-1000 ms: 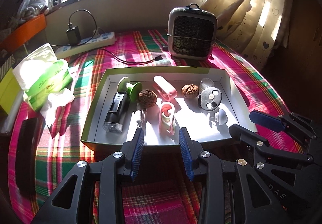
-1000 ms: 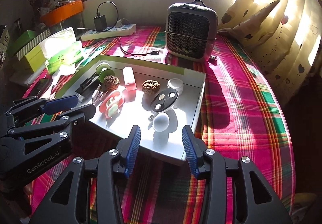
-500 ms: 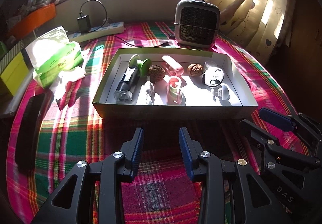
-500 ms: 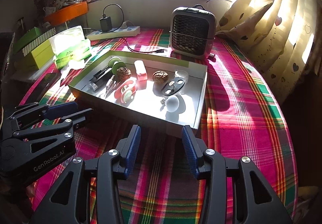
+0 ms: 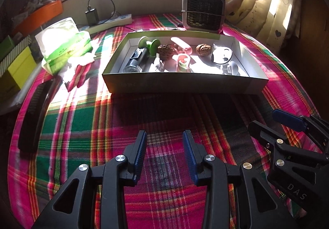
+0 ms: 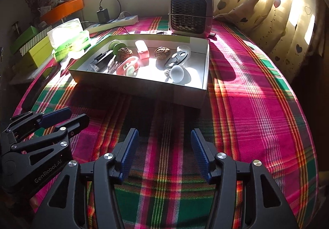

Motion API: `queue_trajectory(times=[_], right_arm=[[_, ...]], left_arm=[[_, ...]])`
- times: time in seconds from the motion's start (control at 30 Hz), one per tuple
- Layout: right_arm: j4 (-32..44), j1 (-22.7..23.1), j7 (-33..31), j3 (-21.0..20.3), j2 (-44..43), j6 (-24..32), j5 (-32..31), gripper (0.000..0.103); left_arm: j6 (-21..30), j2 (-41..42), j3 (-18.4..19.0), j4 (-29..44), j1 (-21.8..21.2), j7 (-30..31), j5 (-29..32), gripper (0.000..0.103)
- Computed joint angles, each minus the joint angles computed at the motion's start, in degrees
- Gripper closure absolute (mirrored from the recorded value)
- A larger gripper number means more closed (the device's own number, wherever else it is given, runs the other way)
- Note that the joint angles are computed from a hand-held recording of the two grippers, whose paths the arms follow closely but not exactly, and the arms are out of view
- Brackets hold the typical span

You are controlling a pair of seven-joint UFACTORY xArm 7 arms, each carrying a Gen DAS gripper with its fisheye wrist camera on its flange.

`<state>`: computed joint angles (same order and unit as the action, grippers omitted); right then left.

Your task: Organize objects

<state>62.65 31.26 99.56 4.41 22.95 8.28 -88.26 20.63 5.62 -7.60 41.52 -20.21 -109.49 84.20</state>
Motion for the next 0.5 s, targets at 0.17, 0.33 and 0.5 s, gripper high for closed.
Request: queue_trajectory(times=[0.17,0.33,0.5], right_arm=[[-0.71,0.28,-1.38,0.01,0.42,-0.02,2.20,0.049],[-1.40,0.75,4.24,-0.19,-0.27,0.91,-2.07,0.045],[-1.68,0.30,4.66,1.07,-0.38,3.16,-3.22,0.042]], left_arm=[[0.60,0.25,-0.19,-0.54,-0.38,-0.75,0.17,0.069],[1.79,0.04,-0.49,-0.85,-0.86,-3.39,1.84,0.068],[3.81,0.03,-1.05,-0.97,-1.58,-5.00,2.21,0.067]])
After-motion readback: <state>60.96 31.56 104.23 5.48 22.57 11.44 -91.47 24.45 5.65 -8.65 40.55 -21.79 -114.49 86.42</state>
